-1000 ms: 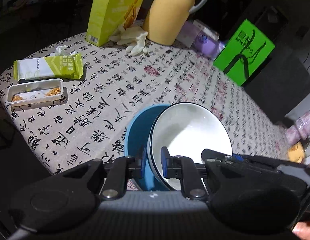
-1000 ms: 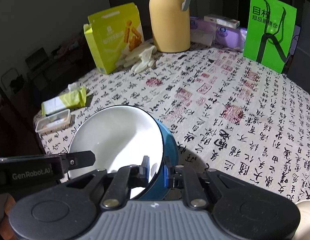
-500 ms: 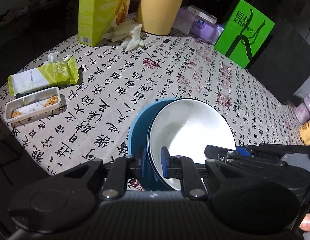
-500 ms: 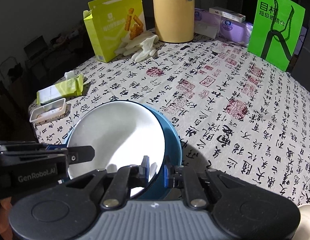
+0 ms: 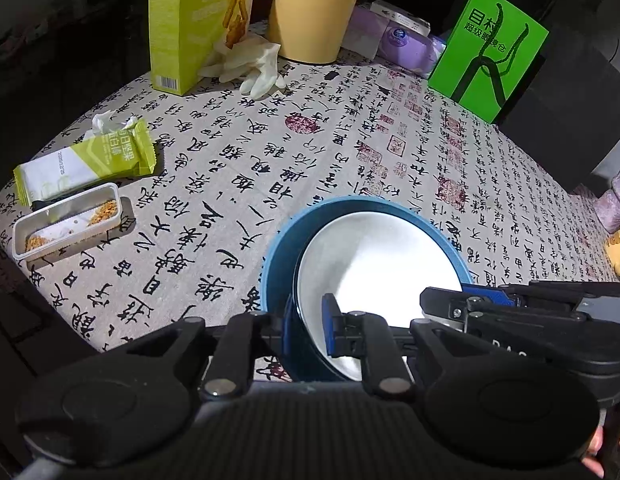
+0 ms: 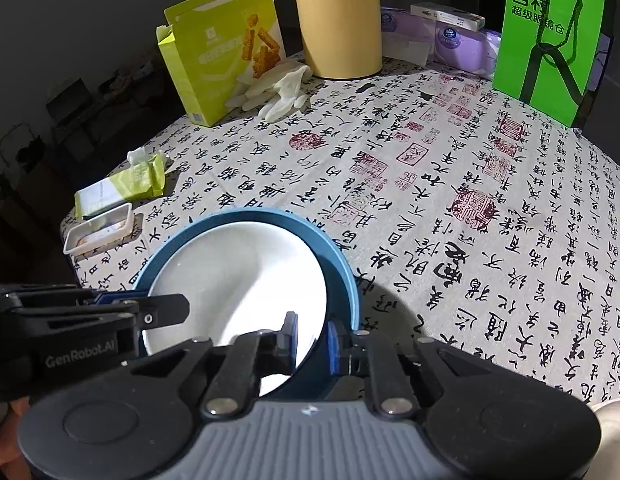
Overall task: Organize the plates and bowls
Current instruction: 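Open both tools to release the white bowl inside the blue bowl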
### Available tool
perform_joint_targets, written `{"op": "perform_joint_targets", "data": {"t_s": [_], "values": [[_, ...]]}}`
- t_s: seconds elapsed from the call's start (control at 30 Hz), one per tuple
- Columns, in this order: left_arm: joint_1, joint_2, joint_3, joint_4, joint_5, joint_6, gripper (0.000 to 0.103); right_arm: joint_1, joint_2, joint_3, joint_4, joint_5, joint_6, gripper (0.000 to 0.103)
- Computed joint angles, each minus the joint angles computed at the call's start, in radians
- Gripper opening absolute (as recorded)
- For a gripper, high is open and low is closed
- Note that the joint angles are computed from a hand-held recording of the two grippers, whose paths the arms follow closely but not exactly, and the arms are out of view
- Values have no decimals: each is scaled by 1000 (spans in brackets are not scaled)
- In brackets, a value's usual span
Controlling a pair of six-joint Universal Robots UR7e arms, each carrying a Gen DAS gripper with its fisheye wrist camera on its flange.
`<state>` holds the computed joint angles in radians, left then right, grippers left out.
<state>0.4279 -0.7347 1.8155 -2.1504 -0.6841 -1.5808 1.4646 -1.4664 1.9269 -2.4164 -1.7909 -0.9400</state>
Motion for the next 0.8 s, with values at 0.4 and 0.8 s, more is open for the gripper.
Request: {"op": "perform_joint_targets", "data": {"t_s": [0.4, 0.8], "values": [[6, -7, 1, -11, -7, 6, 18, -7, -5, -12, 14, 25, 29, 14], [-52, -37, 75, -167, 78, -4, 61, -93, -94, -15, 63, 237, 18, 44]]}}
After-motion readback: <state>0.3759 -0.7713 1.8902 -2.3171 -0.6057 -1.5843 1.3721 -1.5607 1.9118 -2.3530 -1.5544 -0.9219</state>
